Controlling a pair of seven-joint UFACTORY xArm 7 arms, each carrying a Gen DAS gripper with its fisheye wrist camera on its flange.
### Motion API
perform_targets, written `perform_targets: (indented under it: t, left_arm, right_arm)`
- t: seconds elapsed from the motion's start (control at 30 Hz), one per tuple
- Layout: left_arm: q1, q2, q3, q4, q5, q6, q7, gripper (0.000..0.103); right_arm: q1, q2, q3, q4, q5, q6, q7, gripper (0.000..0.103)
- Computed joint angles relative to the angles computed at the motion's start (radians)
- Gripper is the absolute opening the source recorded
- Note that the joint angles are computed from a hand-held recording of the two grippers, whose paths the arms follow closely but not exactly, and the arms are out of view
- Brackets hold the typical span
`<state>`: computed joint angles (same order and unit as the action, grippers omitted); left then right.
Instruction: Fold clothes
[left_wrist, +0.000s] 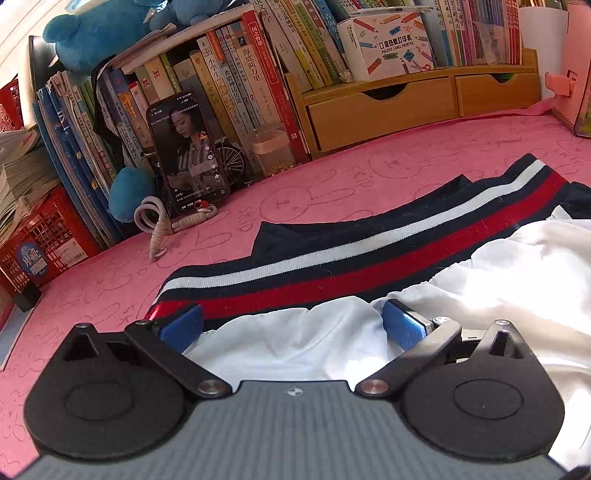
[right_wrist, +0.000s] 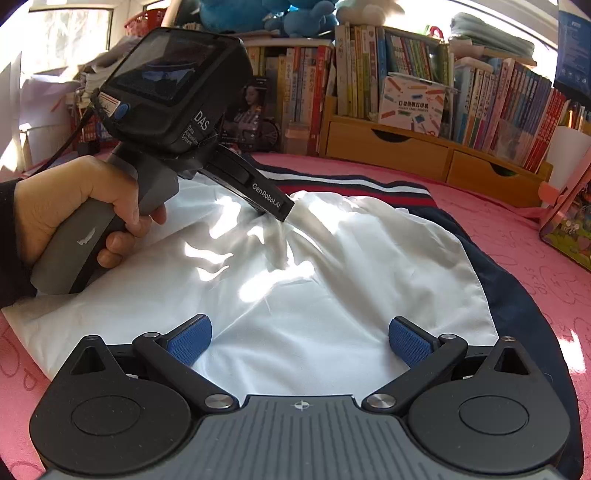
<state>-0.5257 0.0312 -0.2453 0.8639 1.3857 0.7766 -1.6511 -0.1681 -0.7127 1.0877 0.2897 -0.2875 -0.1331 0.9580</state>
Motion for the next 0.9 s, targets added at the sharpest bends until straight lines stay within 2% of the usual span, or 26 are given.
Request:
perform_targets:
  t: [0.13,0.37,0.6,0.77,0.83,0.9]
  left_arm:
    - [-0.014,0.012,-0.006,0.012,0.015,0.039,-0.001,0.103]
    - [-0.003,0.001,0.006,0.001,0.013,-0.013,-0.036,0.103]
    - [-0.022,0.013,-0.008,0.012,0.014,0.055,-0.022,0.103]
    - [-0.019,0.008,-0.004,0.01,0.006,0.04,-0.023,0.103]
    - [-0.02,0.01,-0.005,0.014,-0.003,0.045,-0.019,0.103]
    - [-0.016,-0.004,-0.003,0.011,-0.038,0.027,0.001,0.103]
  right_arm:
    - [0.002,-0.002,0.002,-0.001,0.001,0.002,0.005,0.103]
    - [-0.006,-0.005,0.011,0.001,-0.001,0.004,0.012,0.103]
    - [0.021,-0.011,-0.003,0.006,-0.006,0.042,0.02,0.103]
    - [0.185,-0.046,-0.084,-0.026,-0.014,0.144,0.074,0.103]
    - [0.275,-0.058,-0.144,-0.059,-0.017,0.162,0.095,0.103]
    - [0.388,-0.046,-0.255,-0.089,-0.025,0.178,0.076,0.103]
